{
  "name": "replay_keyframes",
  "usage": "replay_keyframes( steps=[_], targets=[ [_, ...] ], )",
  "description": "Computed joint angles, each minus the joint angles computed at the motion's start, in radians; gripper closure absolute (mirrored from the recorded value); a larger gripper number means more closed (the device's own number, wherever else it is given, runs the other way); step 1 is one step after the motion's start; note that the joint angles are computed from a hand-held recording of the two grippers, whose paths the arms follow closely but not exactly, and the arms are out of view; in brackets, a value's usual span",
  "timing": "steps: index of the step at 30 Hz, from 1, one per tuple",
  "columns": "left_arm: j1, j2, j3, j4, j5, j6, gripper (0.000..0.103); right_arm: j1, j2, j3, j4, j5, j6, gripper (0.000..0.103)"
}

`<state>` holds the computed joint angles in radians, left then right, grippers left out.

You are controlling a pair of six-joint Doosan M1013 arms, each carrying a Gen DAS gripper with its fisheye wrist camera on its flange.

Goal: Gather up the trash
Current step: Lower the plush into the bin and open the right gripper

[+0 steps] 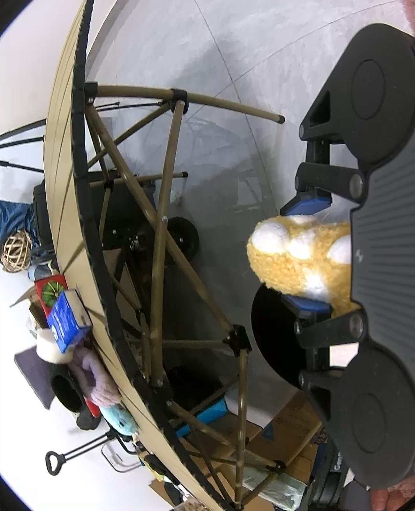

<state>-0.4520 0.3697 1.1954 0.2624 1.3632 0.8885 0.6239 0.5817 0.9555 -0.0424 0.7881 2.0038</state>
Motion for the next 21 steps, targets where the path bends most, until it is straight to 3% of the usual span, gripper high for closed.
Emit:
replay_keyframes(
  steps=[13,21],
  targets=[
    [0.026,-0.062,0.075,0.039,-0.002,-0.085,0.0,0.033,0.07,-0.125,0.065,0.078,-0.12,0.053],
    [0.03,-0.087,0.113,0.078,0.001,-0.128,0.0,0.052,0.153,-0.267,0.076,0.159,-0.163,0.053]
  ],
)
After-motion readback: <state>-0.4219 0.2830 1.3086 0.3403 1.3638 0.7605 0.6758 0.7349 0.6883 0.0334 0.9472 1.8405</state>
